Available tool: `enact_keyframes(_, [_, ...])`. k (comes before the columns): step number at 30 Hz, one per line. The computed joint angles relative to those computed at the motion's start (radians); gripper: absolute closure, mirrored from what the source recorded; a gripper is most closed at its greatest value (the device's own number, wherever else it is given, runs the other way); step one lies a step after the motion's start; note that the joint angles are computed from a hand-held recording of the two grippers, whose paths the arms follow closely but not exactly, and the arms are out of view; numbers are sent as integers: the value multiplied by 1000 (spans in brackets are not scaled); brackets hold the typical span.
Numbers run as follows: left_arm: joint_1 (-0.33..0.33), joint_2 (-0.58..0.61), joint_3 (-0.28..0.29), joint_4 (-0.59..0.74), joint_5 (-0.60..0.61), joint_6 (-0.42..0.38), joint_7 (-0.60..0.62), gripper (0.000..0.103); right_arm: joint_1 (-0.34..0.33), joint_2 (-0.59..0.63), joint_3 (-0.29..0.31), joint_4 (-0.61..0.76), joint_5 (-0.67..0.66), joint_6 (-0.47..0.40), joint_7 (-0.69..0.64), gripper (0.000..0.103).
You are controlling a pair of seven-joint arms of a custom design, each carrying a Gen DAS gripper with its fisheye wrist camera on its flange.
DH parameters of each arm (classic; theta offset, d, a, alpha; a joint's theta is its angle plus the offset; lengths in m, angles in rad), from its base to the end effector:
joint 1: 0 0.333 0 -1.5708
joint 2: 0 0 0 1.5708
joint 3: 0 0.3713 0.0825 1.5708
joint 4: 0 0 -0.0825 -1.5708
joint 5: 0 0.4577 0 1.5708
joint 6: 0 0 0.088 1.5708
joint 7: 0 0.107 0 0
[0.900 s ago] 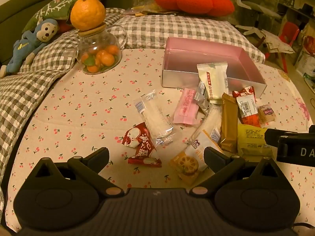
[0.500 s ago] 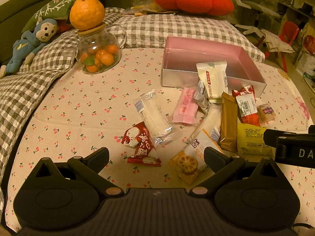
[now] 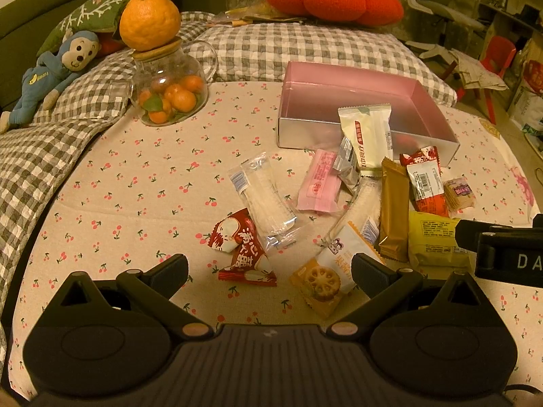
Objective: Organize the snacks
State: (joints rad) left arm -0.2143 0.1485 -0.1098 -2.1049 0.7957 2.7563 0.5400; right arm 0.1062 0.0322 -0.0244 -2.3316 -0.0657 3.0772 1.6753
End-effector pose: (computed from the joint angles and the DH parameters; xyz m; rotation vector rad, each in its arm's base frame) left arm 0.6212 -0.2378 0.4034 -1.8630 1.7869 -0.5637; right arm 0.6083 0.0553 0.4098 -1.8318 1.7571 -0.6322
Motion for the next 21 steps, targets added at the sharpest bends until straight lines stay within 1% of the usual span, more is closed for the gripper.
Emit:
enact_keyframes(5, [0, 0, 0, 0, -2, 0, 1, 0, 0, 3, 3, 4, 15, -8, -12, 0])
enact_keyframes(12, [0, 1, 0, 1, -3, -1, 2, 0, 1, 5, 3, 2, 23, 2, -16, 0])
enact_keyframes(17, [9, 4, -6, 4, -53, 1, 51, 0, 0, -1, 5, 6, 32, -22, -27, 0])
enact_keyframes(19, [8, 5, -2, 7, -55, 2, 56, 0, -1, -3, 5, 8, 40, -30, -36, 0])
enact_keyframes(20, [7, 6, 0, 10, -51, 3, 56, 0, 4, 4, -4, 21, -19, -58, 9, 0])
enact_keyframes(21, [8, 7, 1, 10, -55, 5, 62, 0, 2, 5, -1, 24, -8, -53, 3, 0])
